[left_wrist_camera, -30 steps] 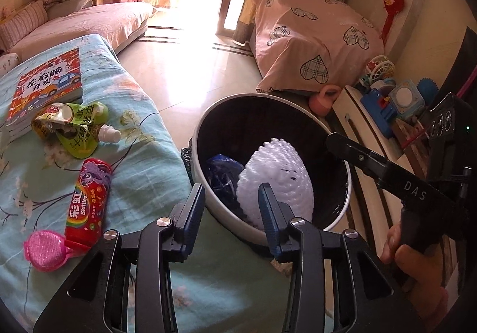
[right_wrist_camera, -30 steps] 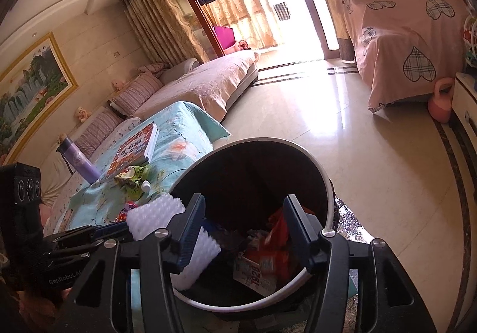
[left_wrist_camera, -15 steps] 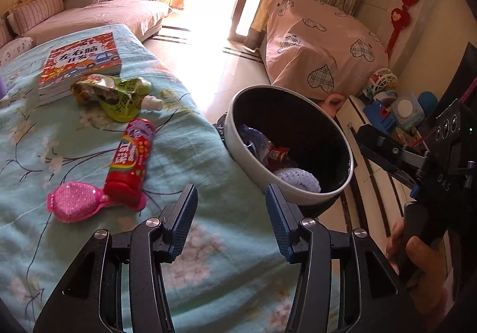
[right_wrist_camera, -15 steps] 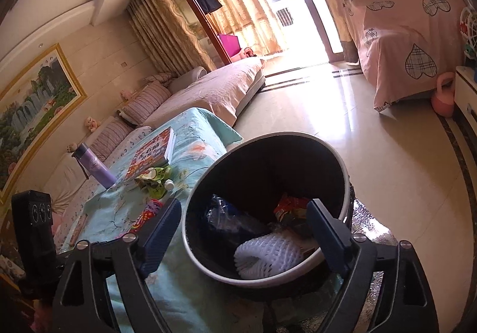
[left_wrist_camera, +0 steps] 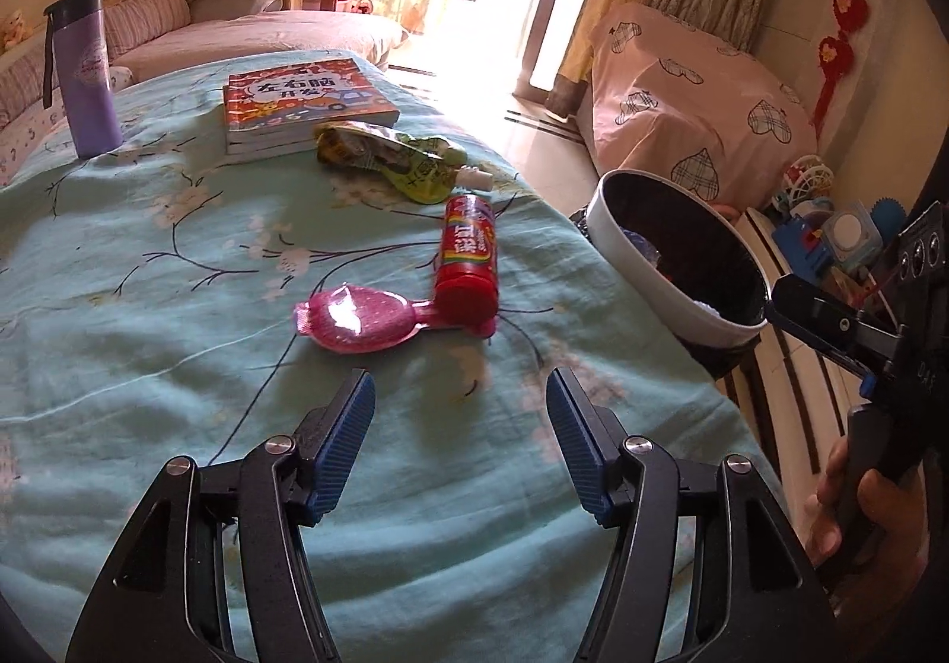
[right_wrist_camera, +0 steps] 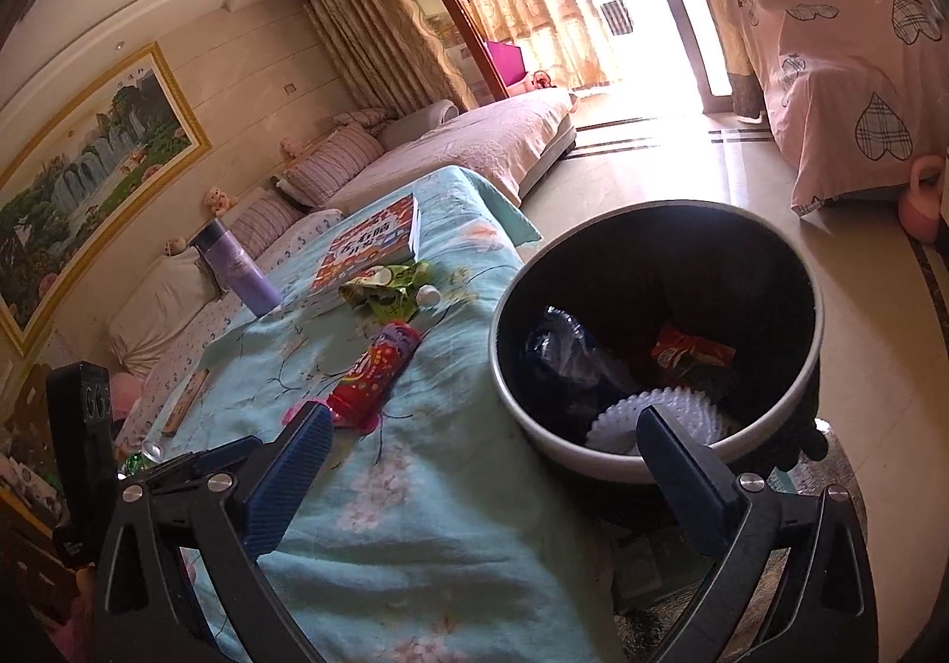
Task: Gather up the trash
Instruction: 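Move both open tools back over the bed toward the pink hairbrush, then grasp the pink hairbrush with the left tool while the right tool grasps the red Skittles tube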
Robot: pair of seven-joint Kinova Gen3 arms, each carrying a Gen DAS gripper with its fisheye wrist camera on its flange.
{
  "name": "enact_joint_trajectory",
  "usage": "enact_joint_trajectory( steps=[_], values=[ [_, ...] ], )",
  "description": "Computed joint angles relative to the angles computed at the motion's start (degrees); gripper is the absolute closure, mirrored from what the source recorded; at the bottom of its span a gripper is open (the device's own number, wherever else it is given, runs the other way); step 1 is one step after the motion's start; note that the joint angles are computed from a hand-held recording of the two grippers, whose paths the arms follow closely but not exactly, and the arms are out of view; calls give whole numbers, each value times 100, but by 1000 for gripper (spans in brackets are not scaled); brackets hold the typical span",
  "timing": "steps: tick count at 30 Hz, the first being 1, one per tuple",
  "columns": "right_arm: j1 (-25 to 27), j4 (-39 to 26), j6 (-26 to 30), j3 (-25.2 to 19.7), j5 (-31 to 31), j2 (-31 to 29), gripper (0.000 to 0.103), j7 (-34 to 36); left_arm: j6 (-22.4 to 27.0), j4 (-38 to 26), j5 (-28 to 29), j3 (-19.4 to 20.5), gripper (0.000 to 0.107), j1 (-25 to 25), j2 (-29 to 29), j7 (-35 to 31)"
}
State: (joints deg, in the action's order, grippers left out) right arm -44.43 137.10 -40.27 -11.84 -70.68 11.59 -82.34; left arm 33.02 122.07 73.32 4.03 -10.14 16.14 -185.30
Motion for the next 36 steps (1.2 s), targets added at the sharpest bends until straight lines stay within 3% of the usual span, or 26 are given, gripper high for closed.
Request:
enact_joint_trajectory(
  steps=[6,13,18,19,21,26,32,36],
  values=[
    [-35,-287,253,36,19,116,0,404,543,-281,-274,-45,43,-381,323,-758],
    [-41,-361,229,64,167,168,0,268,158,-879,-847,254,42,-276,678,-1038],
    [-24,-485,343,129,135,225,0,406,-67,-1363,-1569,453,42,-145,1065,-560],
    [-29,-521,366,147,93,233,0,493,-113,-1392,-1638,517,42,-158,1104,-523],
    [1,-577,431,167,117,253,0,555,-341,-1376,-1692,669,56,-177,1144,-497],
    [81,-742,582,226,366,362,2,492,-665,-1192,-1836,944,56,-373,1040,-159],
    [157,-1129,1073,420,736,655,11,523,-216,-995,-2252,718,56,-820,749,694],
    [261,-1519,1627,603,1198,973,11,341,111,-743,-1851,554,56,-1400,540,557]
  ],
)
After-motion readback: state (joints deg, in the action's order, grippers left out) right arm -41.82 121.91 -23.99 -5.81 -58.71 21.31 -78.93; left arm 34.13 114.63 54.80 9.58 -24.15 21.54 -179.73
